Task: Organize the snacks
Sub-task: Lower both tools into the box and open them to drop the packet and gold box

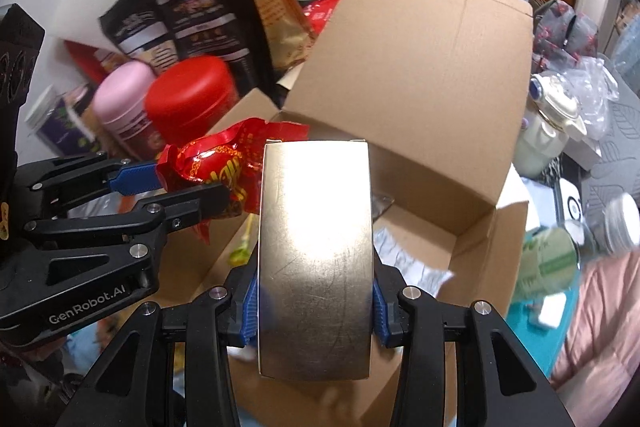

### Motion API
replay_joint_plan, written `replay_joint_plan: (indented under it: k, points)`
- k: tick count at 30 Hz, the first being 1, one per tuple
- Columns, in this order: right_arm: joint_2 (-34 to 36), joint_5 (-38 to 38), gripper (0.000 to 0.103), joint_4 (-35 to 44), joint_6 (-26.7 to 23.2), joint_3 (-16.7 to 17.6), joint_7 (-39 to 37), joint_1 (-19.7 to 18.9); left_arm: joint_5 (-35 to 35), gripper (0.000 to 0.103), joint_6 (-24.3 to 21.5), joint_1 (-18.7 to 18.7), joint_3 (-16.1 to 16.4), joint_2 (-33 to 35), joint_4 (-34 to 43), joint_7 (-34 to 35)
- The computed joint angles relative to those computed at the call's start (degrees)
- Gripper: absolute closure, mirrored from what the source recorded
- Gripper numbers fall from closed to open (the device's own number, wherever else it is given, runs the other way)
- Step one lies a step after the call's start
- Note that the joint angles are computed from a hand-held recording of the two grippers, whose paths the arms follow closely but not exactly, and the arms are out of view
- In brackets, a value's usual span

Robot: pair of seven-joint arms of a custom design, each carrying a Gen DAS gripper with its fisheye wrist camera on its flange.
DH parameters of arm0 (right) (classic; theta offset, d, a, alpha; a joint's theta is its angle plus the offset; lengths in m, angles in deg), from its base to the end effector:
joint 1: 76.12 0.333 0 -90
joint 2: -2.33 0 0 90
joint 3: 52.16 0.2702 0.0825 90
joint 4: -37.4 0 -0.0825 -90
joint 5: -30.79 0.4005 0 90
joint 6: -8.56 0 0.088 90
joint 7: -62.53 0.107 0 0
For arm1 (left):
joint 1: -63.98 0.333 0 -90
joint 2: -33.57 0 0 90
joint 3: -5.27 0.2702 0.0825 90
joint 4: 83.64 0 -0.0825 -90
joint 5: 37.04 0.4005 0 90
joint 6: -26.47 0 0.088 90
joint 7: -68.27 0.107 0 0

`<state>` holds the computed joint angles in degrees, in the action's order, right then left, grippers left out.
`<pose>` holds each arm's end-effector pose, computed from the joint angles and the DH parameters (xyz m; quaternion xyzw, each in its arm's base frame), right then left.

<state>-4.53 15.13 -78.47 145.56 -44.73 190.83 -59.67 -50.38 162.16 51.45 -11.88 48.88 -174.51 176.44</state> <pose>0.5335 0.2360 0.5052 -0.6484 0.7127 -0.1755 0.2022 0.6044 -0.3249 0.4975 -0.4121 0.8636 -0.2847 0.0570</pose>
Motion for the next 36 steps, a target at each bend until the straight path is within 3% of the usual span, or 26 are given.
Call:
replay_joint_plan:
  k: [13,22,25,31,36]
  points:
    - [8.96,1.45,0.06,5.19,-0.82,-3.08,-2.86,0.03,10.69,0.07,-3.65,-3.0,1.05,12.03,12.05,-7.22]
    - [10.25,-0.59,0.056,6.15,-2.61,-3.95,-2.09,1.16,18.49,0.07,-1.09,-5.41,2.06,10.89,9.5,-9.42]
    - [10.47,-0.84,0.055,6.56,-3.61,-4.0,-1.78,1.29,19.43,0.069,-3.36,-5.77,2.12,11.7,11.21,-10.53]
    - [9.49,-2.03,0.041,6.25,-6.03,-3.77,0.34,1.61,18.6,0.069,-7.95,-5.5,2.07,12.0,13.0,-12.35]
    - [7.71,-2.65,0.04,4.87,-7.84,-3.22,1.03,1.72,21.39,0.065,-6.55,-6.06,2.57,8.55,8.89,-14.32]
